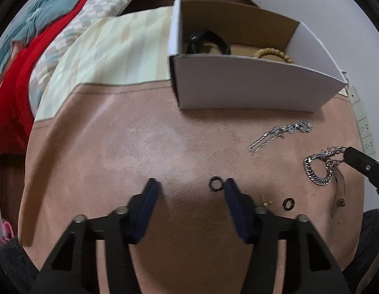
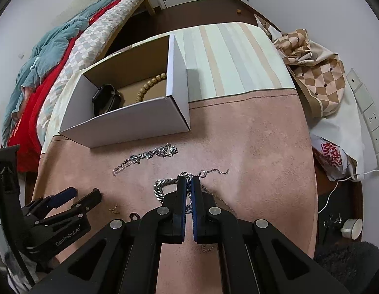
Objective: Organize jewelry
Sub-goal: 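Grasp the silver chain bracelet with the right gripper while the left grasps a small black ring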
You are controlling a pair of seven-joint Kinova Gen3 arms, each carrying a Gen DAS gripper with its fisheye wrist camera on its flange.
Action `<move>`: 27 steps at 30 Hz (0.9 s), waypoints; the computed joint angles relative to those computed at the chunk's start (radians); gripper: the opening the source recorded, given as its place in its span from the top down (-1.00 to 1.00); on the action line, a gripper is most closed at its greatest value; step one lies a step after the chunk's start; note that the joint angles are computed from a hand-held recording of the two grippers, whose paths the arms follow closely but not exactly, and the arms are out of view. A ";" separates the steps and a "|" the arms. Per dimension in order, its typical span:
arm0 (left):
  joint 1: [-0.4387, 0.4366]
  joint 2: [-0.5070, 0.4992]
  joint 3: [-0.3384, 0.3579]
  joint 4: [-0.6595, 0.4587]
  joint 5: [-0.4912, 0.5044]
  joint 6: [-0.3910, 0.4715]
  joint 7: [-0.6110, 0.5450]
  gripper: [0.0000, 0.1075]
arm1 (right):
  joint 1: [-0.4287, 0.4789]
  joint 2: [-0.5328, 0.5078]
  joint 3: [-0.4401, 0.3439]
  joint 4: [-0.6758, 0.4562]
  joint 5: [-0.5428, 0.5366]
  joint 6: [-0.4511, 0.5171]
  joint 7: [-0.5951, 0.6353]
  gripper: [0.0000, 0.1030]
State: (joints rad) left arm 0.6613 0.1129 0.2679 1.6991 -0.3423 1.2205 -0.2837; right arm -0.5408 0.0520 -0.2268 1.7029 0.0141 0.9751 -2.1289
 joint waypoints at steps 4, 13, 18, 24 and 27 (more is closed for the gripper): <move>-0.001 -0.007 0.000 0.004 -0.005 -0.027 -0.010 0.81 | -0.004 0.004 -0.002 -0.002 0.006 0.001 -0.006 0.93; -0.097 -0.160 0.011 0.108 0.073 -0.119 0.004 0.82 | 0.001 -0.025 -0.003 -0.020 -0.007 -0.004 -0.005 0.93; -0.146 -0.210 0.042 0.109 0.088 -0.123 0.018 0.82 | 0.011 -0.037 -0.003 -0.031 -0.032 -0.009 0.013 0.93; -0.190 -0.250 0.079 0.075 0.094 -0.108 -0.002 0.82 | 0.018 -0.054 -0.006 -0.064 -0.067 0.000 0.045 0.93; -0.201 -0.247 0.092 0.024 0.076 -0.087 -0.026 0.82 | 0.018 -0.062 -0.009 -0.099 -0.074 0.013 0.065 0.93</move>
State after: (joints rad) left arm 0.4599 -0.1338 0.3599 1.7226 -0.2660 1.1330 -0.3099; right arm -0.5224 -0.0098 -0.2357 1.6035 -0.0599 0.9879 -2.0642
